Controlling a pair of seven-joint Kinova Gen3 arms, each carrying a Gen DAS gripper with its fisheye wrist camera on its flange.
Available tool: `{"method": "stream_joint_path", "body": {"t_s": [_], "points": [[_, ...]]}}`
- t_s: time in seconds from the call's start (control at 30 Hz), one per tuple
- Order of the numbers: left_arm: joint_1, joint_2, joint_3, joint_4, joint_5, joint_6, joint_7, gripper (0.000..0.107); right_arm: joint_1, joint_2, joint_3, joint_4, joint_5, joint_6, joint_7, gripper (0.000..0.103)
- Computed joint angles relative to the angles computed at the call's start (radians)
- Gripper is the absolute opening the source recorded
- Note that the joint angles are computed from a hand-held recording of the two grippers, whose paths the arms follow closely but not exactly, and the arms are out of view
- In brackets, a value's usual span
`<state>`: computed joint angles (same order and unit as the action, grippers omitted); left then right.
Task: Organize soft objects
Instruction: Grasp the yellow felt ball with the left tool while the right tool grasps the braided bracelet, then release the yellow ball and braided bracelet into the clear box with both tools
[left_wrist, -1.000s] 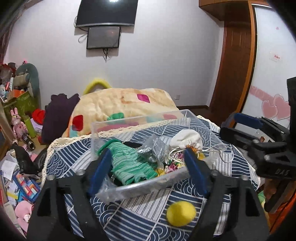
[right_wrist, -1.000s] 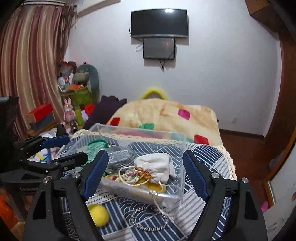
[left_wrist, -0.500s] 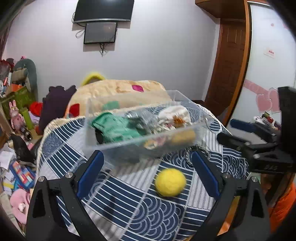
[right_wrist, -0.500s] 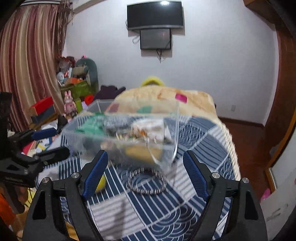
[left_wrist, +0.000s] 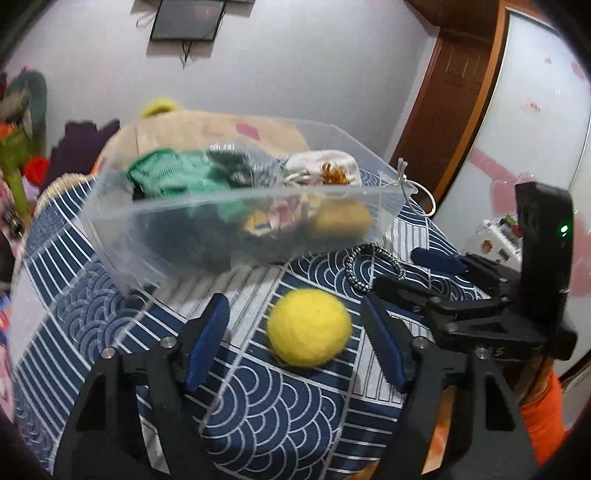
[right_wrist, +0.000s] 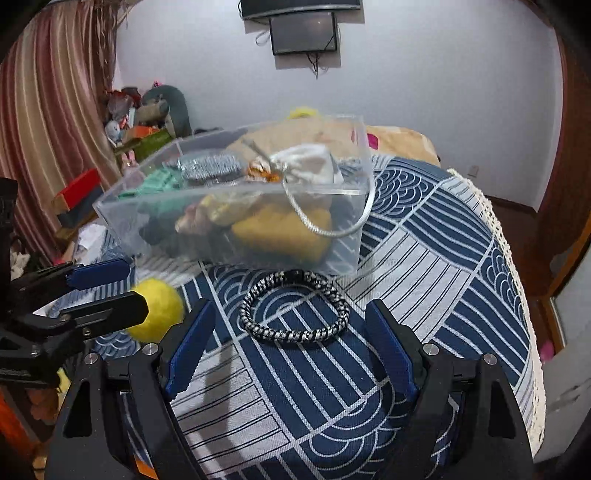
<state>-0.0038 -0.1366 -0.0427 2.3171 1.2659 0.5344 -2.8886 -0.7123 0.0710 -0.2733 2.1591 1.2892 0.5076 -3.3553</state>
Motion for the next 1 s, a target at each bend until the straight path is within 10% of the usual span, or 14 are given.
{"method": "stream_joint_path", "body": {"t_s": [0.5, 1.0], "points": [[0.033, -0.032, 0.056, 0.066, 0.162, -0.111, -0.182, 0.040, -0.041, 0.017, -0.006, 0.020, 0.054, 0.066, -0.053, 0.015], [-0.077, -0.199, -0.005, 0.069, 0.235, -0.041, -0.246, 0.039, -0.061, -0.099, -0.084, 0.060, 0.165, 0.175, -0.168, 0.013]]}}
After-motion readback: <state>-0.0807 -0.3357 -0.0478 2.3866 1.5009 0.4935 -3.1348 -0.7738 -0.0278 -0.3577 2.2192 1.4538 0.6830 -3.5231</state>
